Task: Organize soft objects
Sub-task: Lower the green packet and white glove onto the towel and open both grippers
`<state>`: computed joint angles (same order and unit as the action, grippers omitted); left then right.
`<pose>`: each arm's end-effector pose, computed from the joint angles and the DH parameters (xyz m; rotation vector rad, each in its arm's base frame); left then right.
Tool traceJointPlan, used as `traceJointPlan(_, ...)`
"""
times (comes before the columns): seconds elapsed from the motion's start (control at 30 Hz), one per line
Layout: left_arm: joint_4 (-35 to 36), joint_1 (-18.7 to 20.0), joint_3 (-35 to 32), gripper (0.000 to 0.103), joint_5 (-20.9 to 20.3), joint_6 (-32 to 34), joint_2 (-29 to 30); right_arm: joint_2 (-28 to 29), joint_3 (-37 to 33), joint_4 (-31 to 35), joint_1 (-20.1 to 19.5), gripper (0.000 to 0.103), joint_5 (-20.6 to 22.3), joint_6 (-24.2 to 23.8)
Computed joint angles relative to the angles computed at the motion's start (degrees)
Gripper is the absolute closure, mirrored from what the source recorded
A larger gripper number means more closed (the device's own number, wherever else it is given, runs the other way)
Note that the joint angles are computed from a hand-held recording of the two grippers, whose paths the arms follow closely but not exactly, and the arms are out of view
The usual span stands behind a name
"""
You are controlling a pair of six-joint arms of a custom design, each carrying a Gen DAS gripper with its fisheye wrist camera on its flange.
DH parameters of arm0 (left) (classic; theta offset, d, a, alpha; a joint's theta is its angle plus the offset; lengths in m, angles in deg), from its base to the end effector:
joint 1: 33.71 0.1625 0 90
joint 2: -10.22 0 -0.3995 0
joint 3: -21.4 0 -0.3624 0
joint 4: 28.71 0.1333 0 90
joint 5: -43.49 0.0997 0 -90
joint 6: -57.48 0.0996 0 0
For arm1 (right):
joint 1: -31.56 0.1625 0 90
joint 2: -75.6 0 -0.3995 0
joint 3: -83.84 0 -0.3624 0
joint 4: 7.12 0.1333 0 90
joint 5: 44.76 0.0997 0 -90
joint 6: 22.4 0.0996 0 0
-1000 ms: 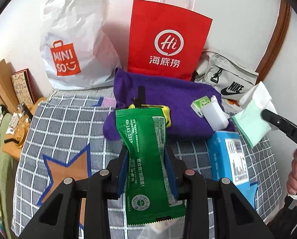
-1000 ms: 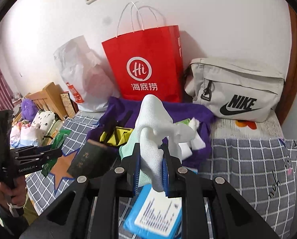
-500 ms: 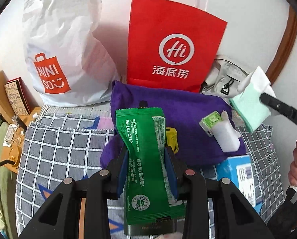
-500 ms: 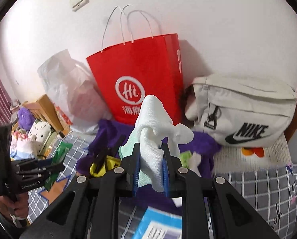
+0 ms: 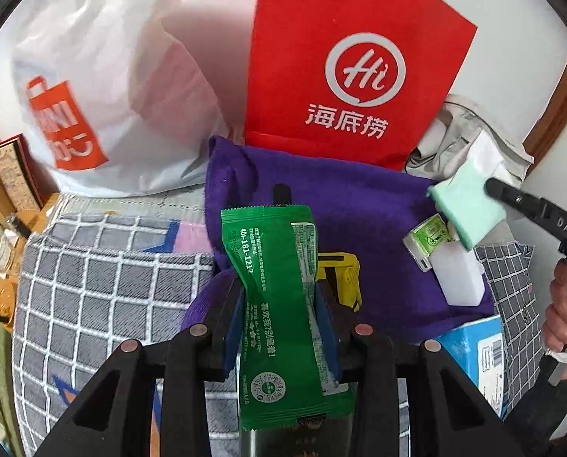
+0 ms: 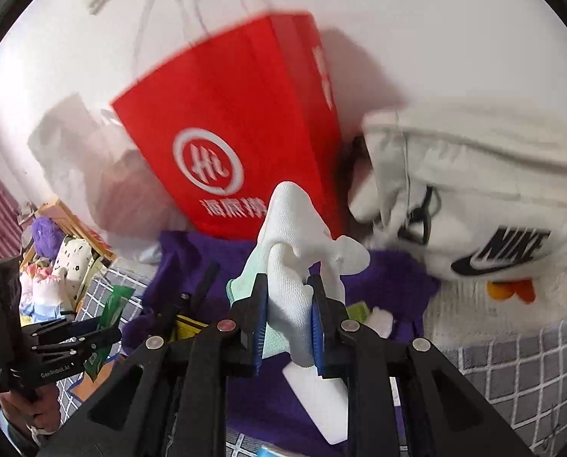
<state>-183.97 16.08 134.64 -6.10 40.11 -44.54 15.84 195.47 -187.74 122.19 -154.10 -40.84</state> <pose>-0.1897 -0.5309 0.1163 0.4447 2.4787 -0.5769 0.1065 -0.5604 0.2117 0.2759 -2.5795 0.8314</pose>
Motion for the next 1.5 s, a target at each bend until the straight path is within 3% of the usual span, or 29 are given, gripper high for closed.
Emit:
traceJointPlan(0.17,0.7,1.1,-3.5,0.068,-0.3,0.4,3.0,1.8,-1.6,3.5,-1.1,0.083,-1.9,0.2)
traceJointPlan(0.67,2.8,4.4,-11.3,0.067,-1.2,0.8,10.1,3.5,-4.3,11.5,-4.4,0.078,-1.4,1.7)
traceJointPlan(0.83,3.3,5.4,-12.8,0.064,-1.8,0.8,11.4,4.6,-5.0,12.2,-4.9,0.063,0.0,2.5)
traceJointPlan(0.93,3.0,5.8,-12.9,0.054,-2.4,0.4,11.4,4.9,-4.9,12.0,-4.8,0.055,0.6,2.1)
traceJointPlan(1.0,2.2,6.0,-12.6,0.042,-2.5,0.2,11.1,5.2,-5.1,11.7,-4.4,0.041,0.2,1.8)
traceJointPlan(1.07,2.3,5.8,-12.2,0.042,-1.8,-0.1,10.8,5.6,-4.9,10.5,-4.0,0.032,-0.8,1.6)
traceJointPlan(1.5,3.4,3.0,-4.3,0.042,0.9,-2.0,3.1,4.3,-2.1,5.5,0.5,0.030,-3.5,1.3)
